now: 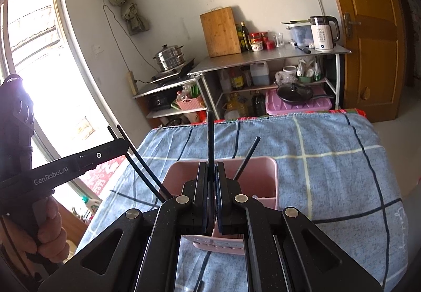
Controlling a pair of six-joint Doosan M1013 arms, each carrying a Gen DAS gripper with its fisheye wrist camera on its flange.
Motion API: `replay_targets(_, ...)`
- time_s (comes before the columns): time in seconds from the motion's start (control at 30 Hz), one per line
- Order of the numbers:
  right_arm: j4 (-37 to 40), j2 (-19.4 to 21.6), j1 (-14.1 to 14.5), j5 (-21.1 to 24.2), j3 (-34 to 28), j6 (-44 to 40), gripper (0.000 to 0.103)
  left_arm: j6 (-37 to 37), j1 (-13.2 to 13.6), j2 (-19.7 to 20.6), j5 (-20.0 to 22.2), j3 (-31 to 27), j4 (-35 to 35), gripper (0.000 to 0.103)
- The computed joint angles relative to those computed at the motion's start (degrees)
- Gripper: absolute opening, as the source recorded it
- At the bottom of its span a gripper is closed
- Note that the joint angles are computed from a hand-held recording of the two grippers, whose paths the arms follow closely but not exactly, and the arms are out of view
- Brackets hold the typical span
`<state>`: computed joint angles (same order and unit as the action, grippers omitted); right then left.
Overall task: Organize utensils
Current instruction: 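Lift the left tool's chopstick over the pink basket while the right tool carries its own, then open the left tool to drop its chopstick in the basket while the right tool releases its own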
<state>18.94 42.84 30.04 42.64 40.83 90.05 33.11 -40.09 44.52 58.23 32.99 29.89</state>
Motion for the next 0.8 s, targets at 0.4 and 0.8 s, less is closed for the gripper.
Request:
replay_targets(0.4,0.33,-4.64,-0.51,-5.26,7.16,-1.74,0.012,-6.66,-1.96,-4.77,-2.8,8.09,7.22,0.008)
replay_targets(0.8,1.28,-13.4,-0.18,-13.77,21.72,-6.23,0.013,-15.17,-6.77,-9.84,-5.31,18.48,15.79,0.008)
